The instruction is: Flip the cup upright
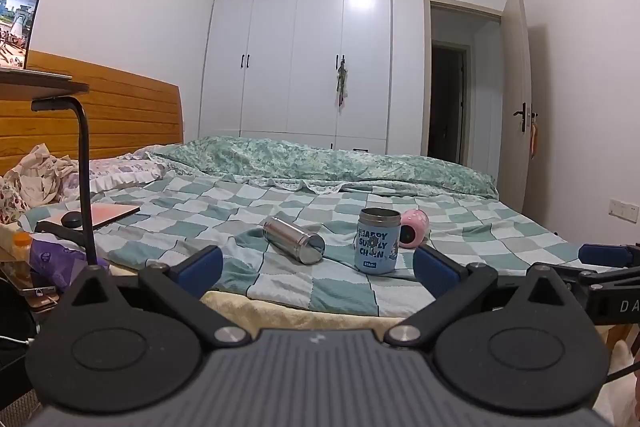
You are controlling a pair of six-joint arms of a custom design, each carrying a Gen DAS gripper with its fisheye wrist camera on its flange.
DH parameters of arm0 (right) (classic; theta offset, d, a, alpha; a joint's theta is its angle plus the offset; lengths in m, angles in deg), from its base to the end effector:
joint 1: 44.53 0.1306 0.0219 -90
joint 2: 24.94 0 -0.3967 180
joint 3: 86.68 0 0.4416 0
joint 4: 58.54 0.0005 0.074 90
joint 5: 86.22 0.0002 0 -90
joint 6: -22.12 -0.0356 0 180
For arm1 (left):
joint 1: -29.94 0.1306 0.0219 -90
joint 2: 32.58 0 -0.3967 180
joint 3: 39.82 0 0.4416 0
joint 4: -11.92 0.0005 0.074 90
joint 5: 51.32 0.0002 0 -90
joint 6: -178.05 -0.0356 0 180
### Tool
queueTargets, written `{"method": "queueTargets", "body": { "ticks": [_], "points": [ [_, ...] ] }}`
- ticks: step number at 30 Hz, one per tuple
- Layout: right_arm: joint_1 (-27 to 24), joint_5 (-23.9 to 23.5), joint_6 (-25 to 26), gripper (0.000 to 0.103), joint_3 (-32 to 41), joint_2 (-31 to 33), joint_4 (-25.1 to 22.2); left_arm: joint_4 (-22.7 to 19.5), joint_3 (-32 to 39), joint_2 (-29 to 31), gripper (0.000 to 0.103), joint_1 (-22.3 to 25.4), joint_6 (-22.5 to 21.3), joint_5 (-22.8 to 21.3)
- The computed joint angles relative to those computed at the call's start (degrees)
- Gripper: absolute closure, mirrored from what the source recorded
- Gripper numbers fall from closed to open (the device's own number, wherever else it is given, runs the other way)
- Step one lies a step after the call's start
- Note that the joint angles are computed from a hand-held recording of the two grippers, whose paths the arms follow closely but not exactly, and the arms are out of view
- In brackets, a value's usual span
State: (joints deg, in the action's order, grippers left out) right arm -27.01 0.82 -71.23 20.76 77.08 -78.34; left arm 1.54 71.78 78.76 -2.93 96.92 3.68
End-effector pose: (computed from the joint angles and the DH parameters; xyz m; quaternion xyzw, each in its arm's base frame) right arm 0.6196 0.1970 0.5329 -0.1131 0.7818 0.1311 0.5990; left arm 0.6066 -0.3683 0.4838 -0.0368 0.7554 -0.0027 0.6542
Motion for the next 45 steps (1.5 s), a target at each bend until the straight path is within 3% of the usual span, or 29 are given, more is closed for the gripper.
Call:
{"method": "queueTargets", "body": {
  "ticks": [45],
  "points": [
    [-0.1, -0.1, -0.8, 0.0, 0.1, 0.2, 0.4, -0.1, 0.5, 0.2, 0.0, -0.1, -0.4, 0.0]
  ]
}}
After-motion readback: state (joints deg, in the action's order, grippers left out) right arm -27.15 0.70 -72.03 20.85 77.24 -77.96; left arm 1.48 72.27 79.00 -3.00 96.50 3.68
